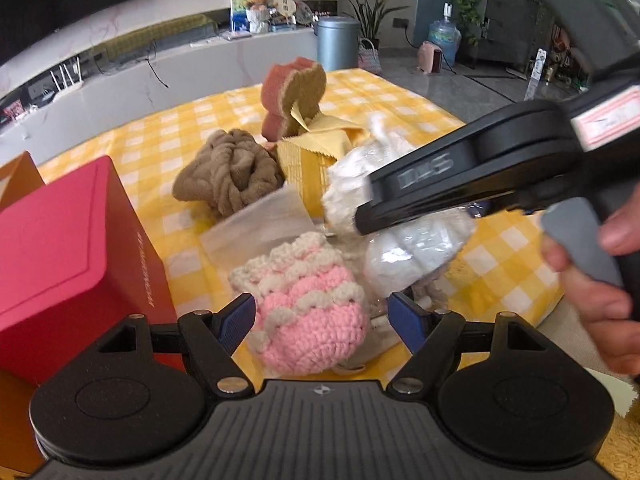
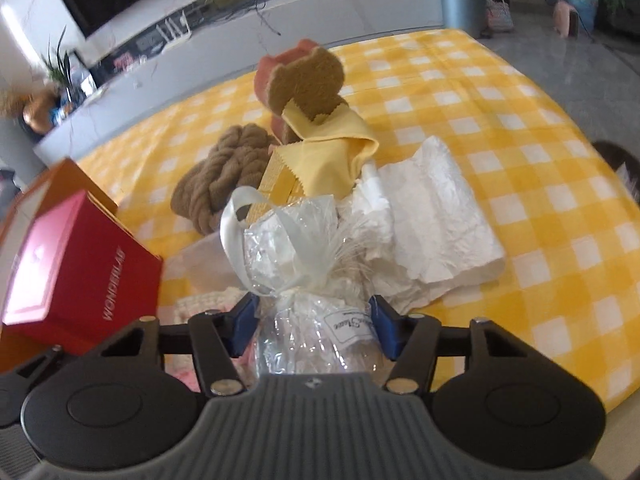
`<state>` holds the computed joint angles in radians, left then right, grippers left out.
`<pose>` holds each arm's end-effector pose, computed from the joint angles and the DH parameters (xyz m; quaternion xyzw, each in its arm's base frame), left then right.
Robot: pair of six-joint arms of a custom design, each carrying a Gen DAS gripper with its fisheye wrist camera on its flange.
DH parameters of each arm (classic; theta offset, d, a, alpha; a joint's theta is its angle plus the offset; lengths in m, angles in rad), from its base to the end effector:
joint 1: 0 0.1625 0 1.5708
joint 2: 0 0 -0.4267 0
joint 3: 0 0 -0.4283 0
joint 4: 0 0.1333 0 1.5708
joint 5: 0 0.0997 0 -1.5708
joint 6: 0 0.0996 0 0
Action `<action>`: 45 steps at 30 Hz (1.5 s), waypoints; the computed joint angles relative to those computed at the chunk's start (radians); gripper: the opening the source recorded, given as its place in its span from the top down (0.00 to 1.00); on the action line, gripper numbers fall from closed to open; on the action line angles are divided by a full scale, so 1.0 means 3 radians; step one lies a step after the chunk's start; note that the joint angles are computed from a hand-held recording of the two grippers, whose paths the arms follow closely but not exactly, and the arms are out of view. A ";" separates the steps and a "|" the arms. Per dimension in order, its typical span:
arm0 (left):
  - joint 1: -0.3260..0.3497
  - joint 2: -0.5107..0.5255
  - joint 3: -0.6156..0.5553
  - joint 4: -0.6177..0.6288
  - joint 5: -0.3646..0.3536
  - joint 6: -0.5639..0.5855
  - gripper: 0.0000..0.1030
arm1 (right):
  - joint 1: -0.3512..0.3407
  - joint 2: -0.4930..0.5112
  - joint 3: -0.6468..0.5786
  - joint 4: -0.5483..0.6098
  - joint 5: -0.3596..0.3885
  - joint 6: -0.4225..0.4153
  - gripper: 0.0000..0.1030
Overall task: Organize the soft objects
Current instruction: 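Grasp the pink-white crocheted toy with the left tool while the right tool grasps the clear plastic bag, then carry both items over the orange box and open both tools to drop them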
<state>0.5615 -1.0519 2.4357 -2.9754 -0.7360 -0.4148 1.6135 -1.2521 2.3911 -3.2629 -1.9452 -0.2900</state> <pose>-0.2218 -0.3842 0.0474 0.2637 0.8752 -0.2721 0.3007 0.1158 -0.4419 0.1522 0.1064 -0.9406 0.2441 0.2108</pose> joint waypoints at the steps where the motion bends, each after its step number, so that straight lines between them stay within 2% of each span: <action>1: -0.0006 -0.0006 0.0008 -0.0032 0.0003 0.0018 0.14 | -0.0041 -0.0072 0.0041 -0.0015 0.0106 0.0036 0.44; 4: 0.0014 0.0046 -0.0029 -0.0178 0.0008 0.0177 0.12 | -0.0135 -0.0298 0.0223 -0.0250 0.0347 0.0066 0.44; 7: 0.0047 0.0154 -0.0175 -0.0056 0.0133 0.0079 0.11 | -0.0103 -0.0356 0.0386 -0.0865 0.0217 0.0006 0.44; 9: 0.0095 0.0209 -0.0265 -0.0018 0.0119 0.0024 0.11 | -0.0101 -0.0419 0.0446 -0.1069 0.0131 0.0009 0.44; 12: 0.0152 0.0288 -0.0374 0.0070 0.0100 -0.0023 0.11 | -0.0136 -0.0540 0.0497 -0.1065 0.0133 -0.0004 0.44; 16: 0.0196 0.0417 -0.0529 0.0507 0.0268 -0.0381 0.11 | -0.0117 -0.0466 0.0532 -0.1253 0.0027 -0.0151 0.43; 20: 0.0230 0.0507 -0.0548 0.0627 0.0427 -0.0542 0.11 | -0.0177 -0.0438 0.0557 -0.1256 0.0072 -0.0188 0.43; 22: 0.0233 0.0524 -0.0515 0.0573 0.0471 -0.0518 0.21 | -0.0227 -0.0448 0.0580 -0.1252 0.0112 -0.0208 0.43; 23: 0.0232 0.0515 -0.0482 0.0494 0.0454 -0.0486 0.35 | -0.0238 -0.0454 0.0593 -0.1260 0.0111 -0.0208 0.43; 24: 0.0214 0.0510 -0.0450 0.0429 0.0469 -0.0483 0.45 | -0.0254 -0.0447 0.0603 -0.1289 0.0112 -0.0211 0.43; 29: 0.0193 0.0338 -0.0386 0.0430 0.0306 -0.0591 0.63 | -0.0312 -0.0462 0.0633 -0.1347 0.0147 -0.0180 0.43; 32: 0.0186 0.0202 -0.0330 0.0311 0.0191 -0.0532 0.67 | -0.0322 -0.0501 0.0664 -0.1359 0.0165 -0.0187 0.43; 37: 0.0080 -0.0011 -0.0207 0.0170 0.0183 -0.0389 0.67 | -0.0237 -0.0570 0.0711 -0.1329 0.0151 -0.0255 0.43; 42: -0.0024 -0.0276 -0.0056 -0.0057 0.0091 -0.0265 0.67 | -0.0005 -0.0535 0.0755 -0.1525 0.0048 -0.0343 0.43; 45: -0.0058 -0.0465 0.0009 -0.0109 0.0024 -0.0252 0.67 | 0.0171 -0.0566 0.0767 -0.1581 0.0000 -0.0275 0.43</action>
<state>0.5443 -1.1915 2.4385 -3.0081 -0.7289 -0.4902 1.6649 -1.4219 2.6213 -3.7373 -1.9452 -0.3725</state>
